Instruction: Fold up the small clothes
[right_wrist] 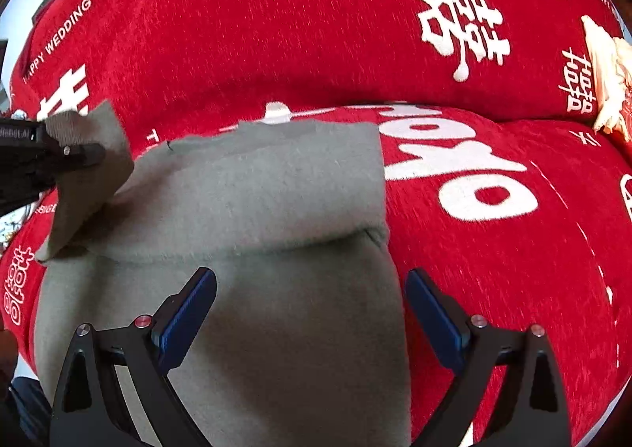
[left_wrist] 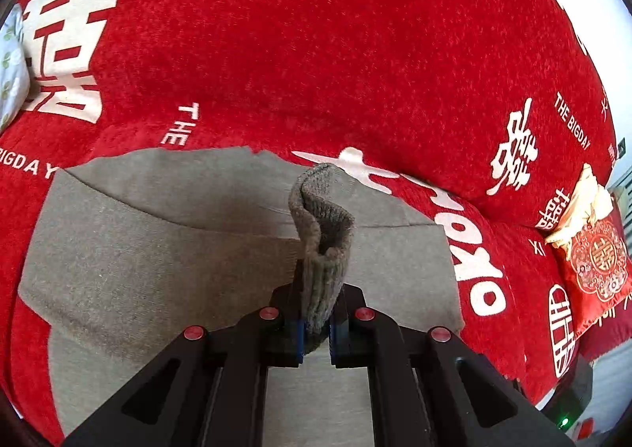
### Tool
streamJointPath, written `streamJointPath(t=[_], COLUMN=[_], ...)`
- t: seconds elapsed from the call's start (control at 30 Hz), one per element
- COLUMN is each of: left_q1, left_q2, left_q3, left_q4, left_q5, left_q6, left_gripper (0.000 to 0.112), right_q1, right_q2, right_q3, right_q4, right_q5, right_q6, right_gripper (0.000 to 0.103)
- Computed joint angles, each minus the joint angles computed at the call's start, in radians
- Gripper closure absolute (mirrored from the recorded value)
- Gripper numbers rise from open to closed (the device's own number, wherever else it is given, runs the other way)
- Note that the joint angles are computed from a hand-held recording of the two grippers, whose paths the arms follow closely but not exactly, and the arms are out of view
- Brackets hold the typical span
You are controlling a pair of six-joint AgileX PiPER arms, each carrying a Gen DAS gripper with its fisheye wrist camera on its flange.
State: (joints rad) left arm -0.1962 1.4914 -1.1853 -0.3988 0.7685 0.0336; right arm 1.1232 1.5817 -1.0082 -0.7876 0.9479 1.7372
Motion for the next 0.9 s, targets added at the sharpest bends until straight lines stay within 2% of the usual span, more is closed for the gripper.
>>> streamJointPath(t=[0.5,0.9], left_q1=[-0.232,-0.377], left_q2=[0.065,0.182], left_q3=[-0.098,-0.209], left_q4=[0.155,0.217], left_q5=[-0.010,-0.001], left_q6=[-0.194,-0.284], left_gripper=[0.103,0.103], right_q1=[0.031,0.037], right_q2=[-0.069,-0.175], right_q3=[0.086,0.202], right_q4=[-0.031,-0.068], right_q5=[0.033,0.039], right_q6=[0.028,0.109], right_gripper=[0.006,0.006])
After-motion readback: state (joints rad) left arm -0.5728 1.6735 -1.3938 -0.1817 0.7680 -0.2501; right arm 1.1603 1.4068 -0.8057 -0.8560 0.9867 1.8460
